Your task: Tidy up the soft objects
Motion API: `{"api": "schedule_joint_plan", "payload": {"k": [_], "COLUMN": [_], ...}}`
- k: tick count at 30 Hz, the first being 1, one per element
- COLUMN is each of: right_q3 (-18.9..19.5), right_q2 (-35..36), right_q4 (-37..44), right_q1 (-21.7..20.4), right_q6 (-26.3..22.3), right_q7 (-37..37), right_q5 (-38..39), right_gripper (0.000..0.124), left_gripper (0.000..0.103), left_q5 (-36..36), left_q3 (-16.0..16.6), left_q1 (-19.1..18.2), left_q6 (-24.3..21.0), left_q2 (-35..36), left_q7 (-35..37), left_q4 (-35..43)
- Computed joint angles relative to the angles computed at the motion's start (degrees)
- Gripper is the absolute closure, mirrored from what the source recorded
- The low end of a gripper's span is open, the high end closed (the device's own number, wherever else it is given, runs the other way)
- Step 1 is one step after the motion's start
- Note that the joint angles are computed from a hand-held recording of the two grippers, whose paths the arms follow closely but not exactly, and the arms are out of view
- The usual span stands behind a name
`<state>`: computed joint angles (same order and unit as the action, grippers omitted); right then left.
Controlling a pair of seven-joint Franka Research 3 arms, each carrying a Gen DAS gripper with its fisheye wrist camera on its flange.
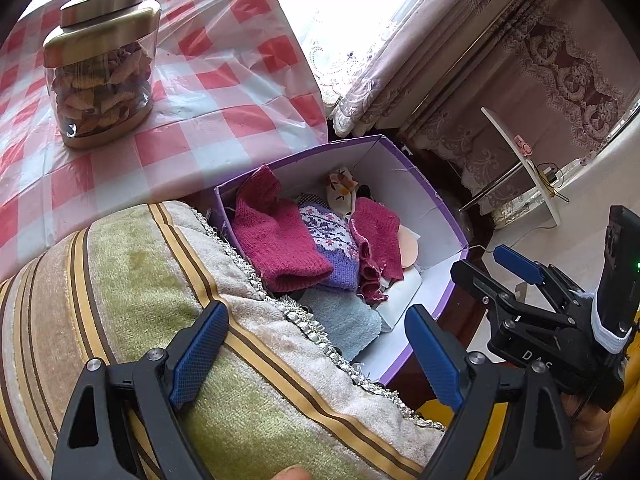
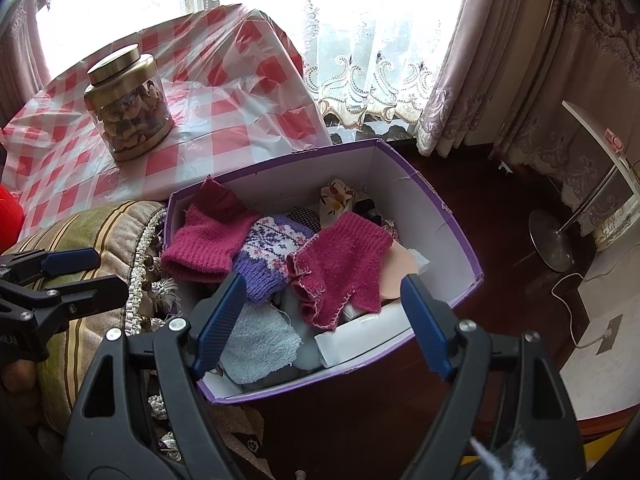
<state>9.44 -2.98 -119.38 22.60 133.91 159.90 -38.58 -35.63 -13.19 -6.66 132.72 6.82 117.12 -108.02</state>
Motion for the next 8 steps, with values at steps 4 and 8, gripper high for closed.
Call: {"api": "schedule_joint_plan", "payload": {"k": [4, 8], "right_q3": [0.0, 0.0], "right_q2": [0.0, 0.0], "right_q4": [0.0, -0.2], "right_q1": [0.0, 0.0], "right_q6": [0.0, 0.2], "right_q7": [0.0, 0.0], "right_q5": [0.1, 0.2], "right_gripper": [0.042, 0.042], "left_gripper": [0.012, 0.012], "left_q5": [-0.2, 0.1], "left_q3": [-0.1, -0.5], "left_q1": [-0.1, -0.4], "left_q6": [1.2, 1.6], "left_q2": [-0.1, 0.4], "left_q7": [0.4, 1.2], "left_q4": [-0.5, -0.1]}}
